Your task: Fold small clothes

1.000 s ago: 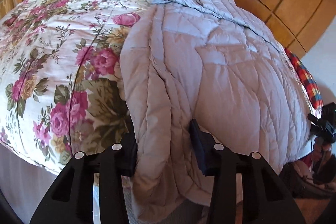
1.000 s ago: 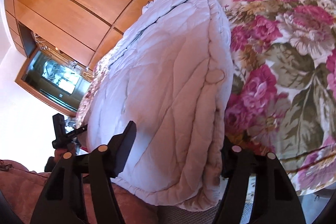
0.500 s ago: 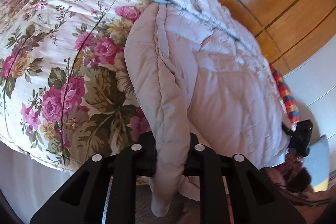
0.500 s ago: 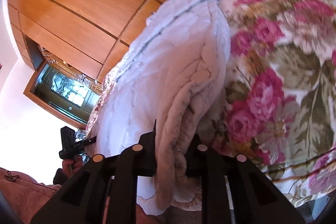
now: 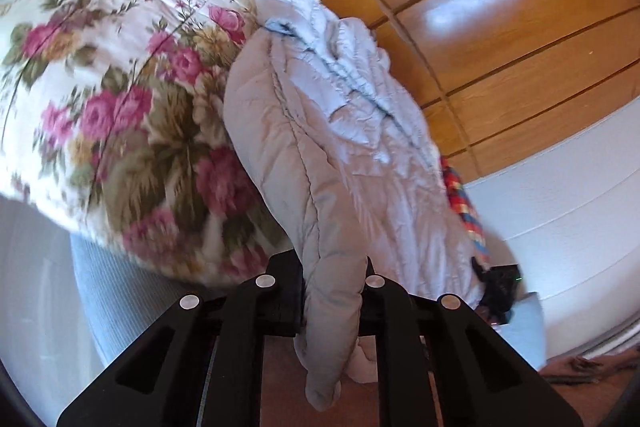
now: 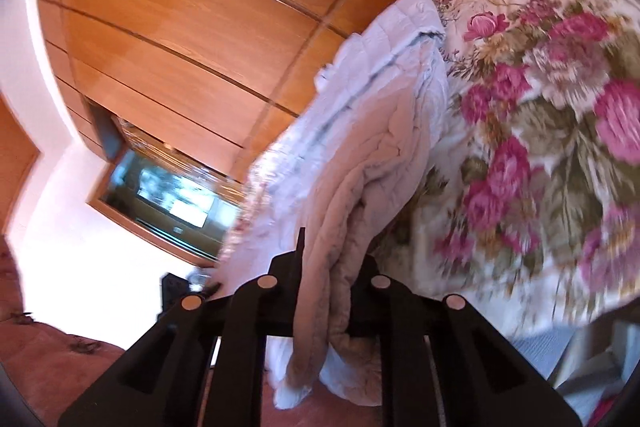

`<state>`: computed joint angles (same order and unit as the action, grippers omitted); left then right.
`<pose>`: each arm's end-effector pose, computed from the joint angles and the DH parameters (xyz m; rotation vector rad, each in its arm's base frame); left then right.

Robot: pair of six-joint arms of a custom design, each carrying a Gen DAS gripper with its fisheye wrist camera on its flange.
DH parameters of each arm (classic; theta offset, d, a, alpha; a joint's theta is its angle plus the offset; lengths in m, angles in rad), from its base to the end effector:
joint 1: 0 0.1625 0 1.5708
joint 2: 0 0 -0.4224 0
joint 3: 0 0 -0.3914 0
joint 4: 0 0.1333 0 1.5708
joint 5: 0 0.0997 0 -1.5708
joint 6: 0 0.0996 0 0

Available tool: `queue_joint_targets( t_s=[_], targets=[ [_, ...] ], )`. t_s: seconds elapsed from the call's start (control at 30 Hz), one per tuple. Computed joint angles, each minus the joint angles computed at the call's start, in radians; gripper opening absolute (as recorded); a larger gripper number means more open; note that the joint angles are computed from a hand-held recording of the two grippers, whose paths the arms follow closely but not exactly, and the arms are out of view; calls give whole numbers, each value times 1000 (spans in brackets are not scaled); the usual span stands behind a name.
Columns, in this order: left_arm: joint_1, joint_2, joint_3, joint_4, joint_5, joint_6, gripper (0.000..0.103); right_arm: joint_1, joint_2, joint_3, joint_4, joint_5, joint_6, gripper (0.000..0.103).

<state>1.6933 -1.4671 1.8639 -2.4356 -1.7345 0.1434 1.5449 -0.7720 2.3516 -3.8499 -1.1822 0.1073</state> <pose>0.1819 -0.5197 0.3886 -0.0887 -2.9549 0.7305 0.1597 -0.4391 0.0594 -0.0131 2.5904 -0.9209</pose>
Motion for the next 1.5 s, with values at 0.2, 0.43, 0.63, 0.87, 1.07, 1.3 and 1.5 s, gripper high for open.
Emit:
queue_joint_targets(
  t_s=[0.2,0.43,0.63,0.87,1.07,1.3,1.5],
  targets=[
    [68,-77,36,16,-231,-80,11,-79,32,106,-179,184,40,12],
    [43,-36,-10,35,-248,-65,11,-42,4,25,-43,120,22,12],
    [-10,56,-132,74,-266,1,11,-13,-1,-96,-33,130,61,12],
    [-25,215,-335,102,-288,-42,11,-2,32,-291,68,95,117,12],
    [-37,362,-499,107,-237,-105,11,-8,97,-473,199,28,244,12],
    [-26,504,-674,92,-191,-207,11,-33,189,-647,311,-47,334,12],
    [-33,627,-838,87,-74,-281,11,-54,261,-750,332,-96,438,23]
  ],
)
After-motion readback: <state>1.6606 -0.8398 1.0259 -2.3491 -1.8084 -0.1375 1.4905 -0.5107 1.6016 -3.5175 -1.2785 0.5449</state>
